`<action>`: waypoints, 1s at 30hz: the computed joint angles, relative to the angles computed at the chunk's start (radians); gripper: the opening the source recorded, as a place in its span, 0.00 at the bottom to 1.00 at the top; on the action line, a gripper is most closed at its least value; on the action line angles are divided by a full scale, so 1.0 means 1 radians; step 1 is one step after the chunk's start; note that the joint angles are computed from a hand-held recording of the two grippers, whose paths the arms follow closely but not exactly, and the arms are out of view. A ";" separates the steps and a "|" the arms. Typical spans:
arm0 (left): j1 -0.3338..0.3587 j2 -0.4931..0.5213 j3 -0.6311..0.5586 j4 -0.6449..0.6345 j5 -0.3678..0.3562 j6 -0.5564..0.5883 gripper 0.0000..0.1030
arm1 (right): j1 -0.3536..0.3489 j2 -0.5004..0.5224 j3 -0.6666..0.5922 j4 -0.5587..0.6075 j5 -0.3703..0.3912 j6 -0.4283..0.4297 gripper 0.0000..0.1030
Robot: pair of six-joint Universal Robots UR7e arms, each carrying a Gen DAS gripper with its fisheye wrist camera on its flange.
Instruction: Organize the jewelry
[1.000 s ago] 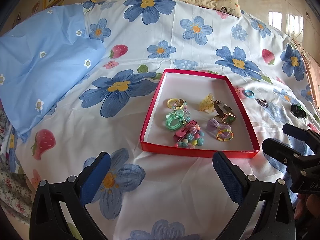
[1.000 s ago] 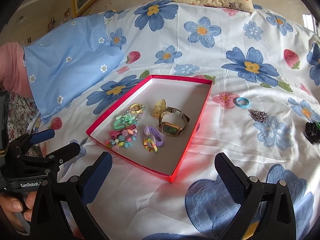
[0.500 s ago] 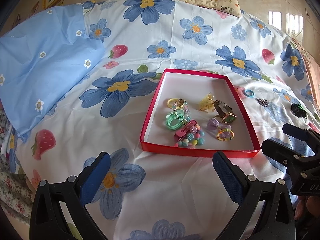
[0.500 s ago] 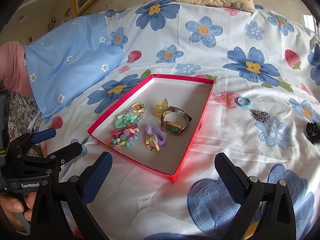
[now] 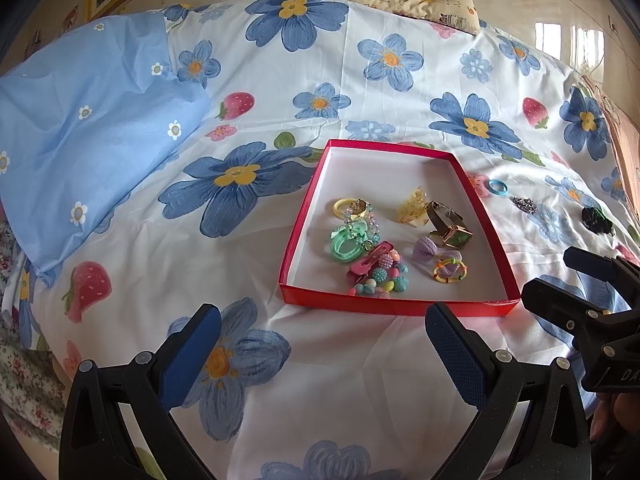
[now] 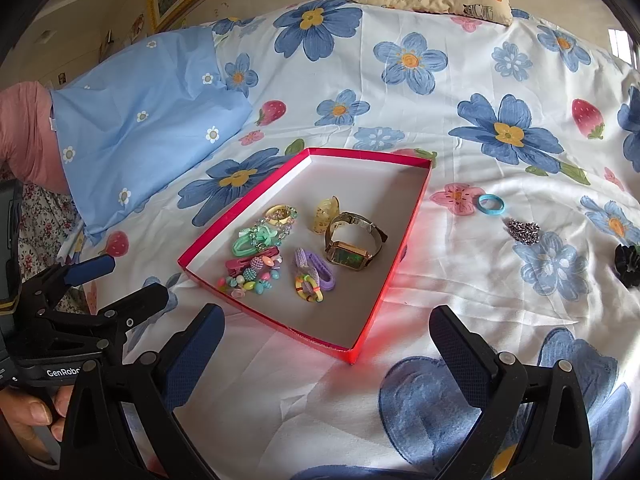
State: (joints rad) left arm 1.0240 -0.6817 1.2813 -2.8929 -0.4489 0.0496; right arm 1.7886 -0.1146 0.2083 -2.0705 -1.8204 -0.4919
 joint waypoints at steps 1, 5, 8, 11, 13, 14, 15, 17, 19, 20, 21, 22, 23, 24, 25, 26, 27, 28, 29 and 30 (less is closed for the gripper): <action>0.000 0.001 -0.001 -0.001 0.002 0.001 1.00 | 0.000 0.001 -0.004 0.002 0.000 0.000 1.00; 0.000 0.001 -0.001 -0.001 0.001 0.003 1.00 | -0.001 0.003 -0.008 0.005 0.000 -0.001 1.00; 0.000 0.001 -0.002 -0.001 0.000 0.004 1.00 | -0.001 0.003 -0.009 0.006 0.001 -0.001 1.00; 0.001 0.003 -0.004 0.001 0.002 0.005 1.00 | -0.001 0.004 -0.010 0.007 0.001 -0.001 1.00; 0.000 0.003 -0.004 0.000 0.002 0.004 1.00 | -0.001 0.004 -0.010 0.007 0.001 -0.001 1.00; 0.000 0.003 -0.004 0.000 0.002 0.004 1.00 | -0.001 0.004 -0.011 0.007 0.002 -0.001 1.00; 0.000 0.003 -0.004 0.000 0.002 0.004 1.00 | -0.001 0.005 -0.013 0.009 0.002 -0.001 1.00; 0.001 0.004 -0.006 0.003 0.001 0.005 1.00 | -0.001 0.005 -0.013 0.009 0.001 -0.001 1.00; 0.002 0.005 -0.009 0.007 -0.001 0.005 1.00 | -0.001 0.006 -0.015 0.011 0.002 -0.001 1.00; 0.002 0.005 -0.009 0.007 -0.001 0.005 1.00 | -0.001 0.006 -0.017 0.011 0.002 -0.001 1.00; 0.002 0.006 -0.010 0.006 0.000 0.005 1.00 | -0.001 0.007 -0.019 0.012 0.002 -0.002 1.00; 0.002 0.006 -0.010 0.006 0.000 0.005 1.00 | -0.001 0.008 -0.019 0.012 0.001 -0.001 1.00; 0.002 0.006 -0.010 0.006 0.000 0.005 1.00 | -0.001 0.008 -0.019 0.012 0.001 -0.001 1.00; 0.002 0.007 -0.011 0.006 0.000 0.007 1.00 | -0.002 0.008 -0.021 0.014 0.002 -0.001 1.00; 0.003 0.009 -0.014 0.008 -0.002 0.008 1.00 | -0.002 0.009 -0.022 0.015 0.002 -0.001 1.00; 0.003 0.010 -0.016 0.010 -0.003 0.008 1.00 | -0.002 0.009 -0.022 0.015 0.002 -0.001 1.00; 0.004 0.011 -0.018 0.012 -0.004 0.007 1.00 | -0.002 0.015 -0.035 0.022 0.002 0.000 1.00; 0.004 0.013 -0.021 0.013 -0.005 0.008 1.00 | -0.002 0.015 -0.035 0.023 0.002 0.001 1.00; 0.005 0.014 -0.023 0.015 -0.005 0.008 1.00 | -0.002 0.015 -0.035 0.023 0.002 0.001 1.00; 0.005 0.015 -0.025 0.018 -0.005 0.007 1.00 | -0.002 0.015 -0.036 0.023 0.001 0.001 1.00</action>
